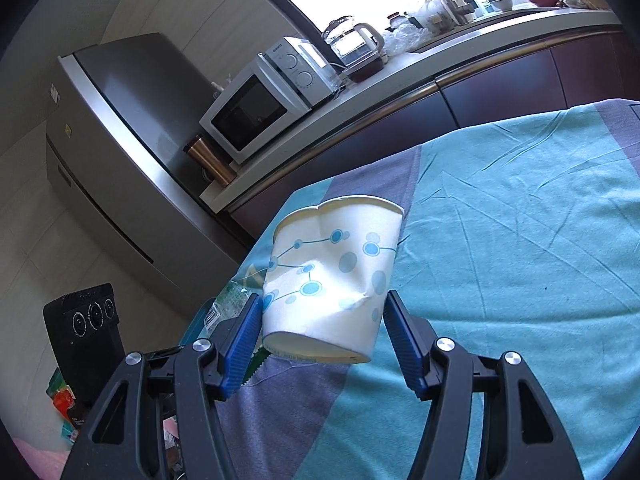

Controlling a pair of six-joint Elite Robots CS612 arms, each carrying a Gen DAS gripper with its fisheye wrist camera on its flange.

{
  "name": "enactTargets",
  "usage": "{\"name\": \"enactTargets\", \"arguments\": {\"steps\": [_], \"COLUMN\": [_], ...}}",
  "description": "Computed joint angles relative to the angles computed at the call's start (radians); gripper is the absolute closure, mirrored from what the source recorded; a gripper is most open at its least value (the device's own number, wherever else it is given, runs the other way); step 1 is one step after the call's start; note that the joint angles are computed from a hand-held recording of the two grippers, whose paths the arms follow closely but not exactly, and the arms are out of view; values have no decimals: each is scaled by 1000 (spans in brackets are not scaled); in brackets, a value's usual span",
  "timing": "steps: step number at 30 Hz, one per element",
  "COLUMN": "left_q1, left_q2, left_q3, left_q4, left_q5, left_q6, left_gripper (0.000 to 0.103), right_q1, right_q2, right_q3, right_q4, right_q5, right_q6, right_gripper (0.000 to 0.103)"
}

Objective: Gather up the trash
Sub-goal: 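Lift and carry the wrapper and paper cup toward the teal bin with both tools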

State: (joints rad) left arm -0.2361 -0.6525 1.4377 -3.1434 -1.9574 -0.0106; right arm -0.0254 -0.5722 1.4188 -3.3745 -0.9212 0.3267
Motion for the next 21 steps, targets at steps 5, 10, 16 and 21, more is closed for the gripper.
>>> {"name": "enactTargets", "arguments": {"steps": [5,10,16,21], "left_q1": [12,23,33,42], "left_q2": [-15,-25,-39,-45], "left_q3": [28,53,82,97], "left_q4": [-23,-33,-62,-77], "left_q5": [19,30,42,52], "left_q6": [-7,-17,-28,-31], "left_gripper": [96,96,96,96], "right_q1": [17,30,42,49], "right_q2": [-3,-1,-1,-2], "right_q3": [2,-3,-9,-5], "right_q4": [10,30,44,50], "right_q5": [0,16,33,40], "right_q6": [-21,-35,-51,-63], "right_gripper": [43,43,43,43]}}
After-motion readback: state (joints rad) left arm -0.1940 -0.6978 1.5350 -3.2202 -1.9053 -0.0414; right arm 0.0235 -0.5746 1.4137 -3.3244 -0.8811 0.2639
